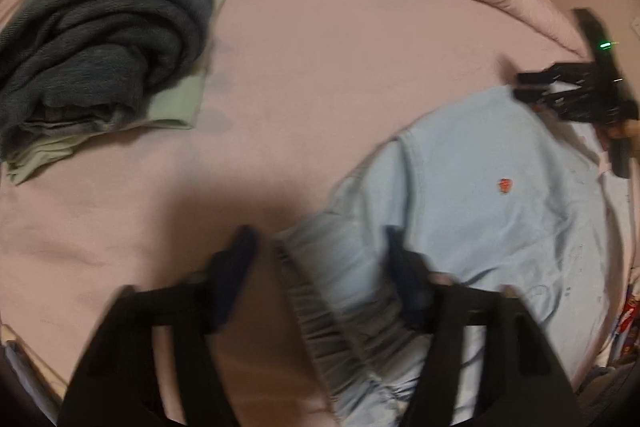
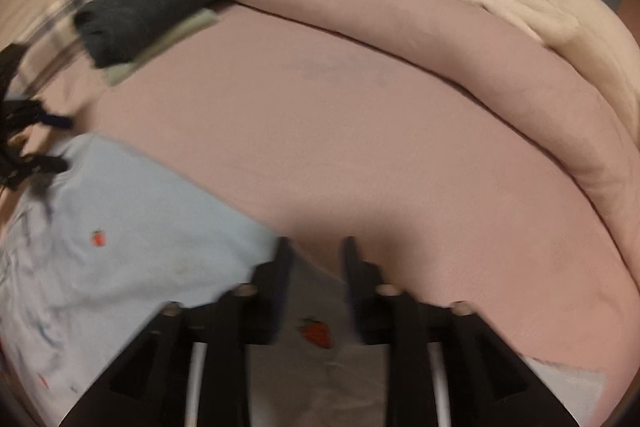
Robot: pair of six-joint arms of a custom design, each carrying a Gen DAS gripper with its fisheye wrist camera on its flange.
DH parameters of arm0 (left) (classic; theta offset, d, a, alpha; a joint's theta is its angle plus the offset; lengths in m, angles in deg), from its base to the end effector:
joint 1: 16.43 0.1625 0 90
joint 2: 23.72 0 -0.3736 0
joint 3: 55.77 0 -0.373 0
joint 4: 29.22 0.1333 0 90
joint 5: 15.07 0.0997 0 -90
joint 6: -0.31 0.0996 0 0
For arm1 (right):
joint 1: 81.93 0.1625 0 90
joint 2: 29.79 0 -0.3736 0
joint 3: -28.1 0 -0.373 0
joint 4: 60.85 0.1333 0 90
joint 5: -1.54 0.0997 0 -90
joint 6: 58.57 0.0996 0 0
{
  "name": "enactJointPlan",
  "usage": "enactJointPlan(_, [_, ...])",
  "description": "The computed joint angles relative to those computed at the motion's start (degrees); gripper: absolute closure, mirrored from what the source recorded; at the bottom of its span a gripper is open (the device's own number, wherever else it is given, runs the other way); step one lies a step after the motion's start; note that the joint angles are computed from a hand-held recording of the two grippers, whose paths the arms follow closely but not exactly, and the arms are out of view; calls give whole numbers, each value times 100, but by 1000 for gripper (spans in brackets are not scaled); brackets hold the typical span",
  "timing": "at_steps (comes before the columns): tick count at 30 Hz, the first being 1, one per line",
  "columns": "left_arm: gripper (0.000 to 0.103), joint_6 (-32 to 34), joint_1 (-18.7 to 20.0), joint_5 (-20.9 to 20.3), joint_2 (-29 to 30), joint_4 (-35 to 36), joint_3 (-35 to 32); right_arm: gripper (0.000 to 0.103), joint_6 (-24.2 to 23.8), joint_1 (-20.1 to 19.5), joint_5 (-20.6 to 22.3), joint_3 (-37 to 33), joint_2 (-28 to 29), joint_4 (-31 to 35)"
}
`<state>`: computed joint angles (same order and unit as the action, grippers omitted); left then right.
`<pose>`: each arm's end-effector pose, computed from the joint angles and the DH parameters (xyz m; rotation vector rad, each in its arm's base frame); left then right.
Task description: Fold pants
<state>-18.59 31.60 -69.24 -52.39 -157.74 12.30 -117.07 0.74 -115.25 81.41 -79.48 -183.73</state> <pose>-0.3353 -0.6593 0.0227 0.5193 2.5125 -0.4032 -0.0073 -0.7496 0.3950 0.9289 -2.2959 0.2218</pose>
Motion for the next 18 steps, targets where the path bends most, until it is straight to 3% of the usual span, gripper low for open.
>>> enactJointPlan(3, [57,43,-141,283,81,71,2,62,3,-46,91,108,-57,-24])
enactJointPlan(5, [59,58,-245,379,-29,-119,215,88,-144,-52,171,412,-226,-168])
enactJointPlan(7, [60,80,-340,529,-117,-317,382,98,-667,12,80,1098,-516,-993])
enactJointPlan(10, [63,207,-609,898,-360,-686,854,99,-797,-3,408,1826,-1021,-1692])
enactJointPlan(14, [63,385,-1025,1356,-679,-1420,1584,99,-591,-46,1029,2502,-1852,-1814])
enactJointPlan(18, [63,551,-1391,1842,-903,-2394,2353,99,-895,-129,1561,3457,-2945,-2107])
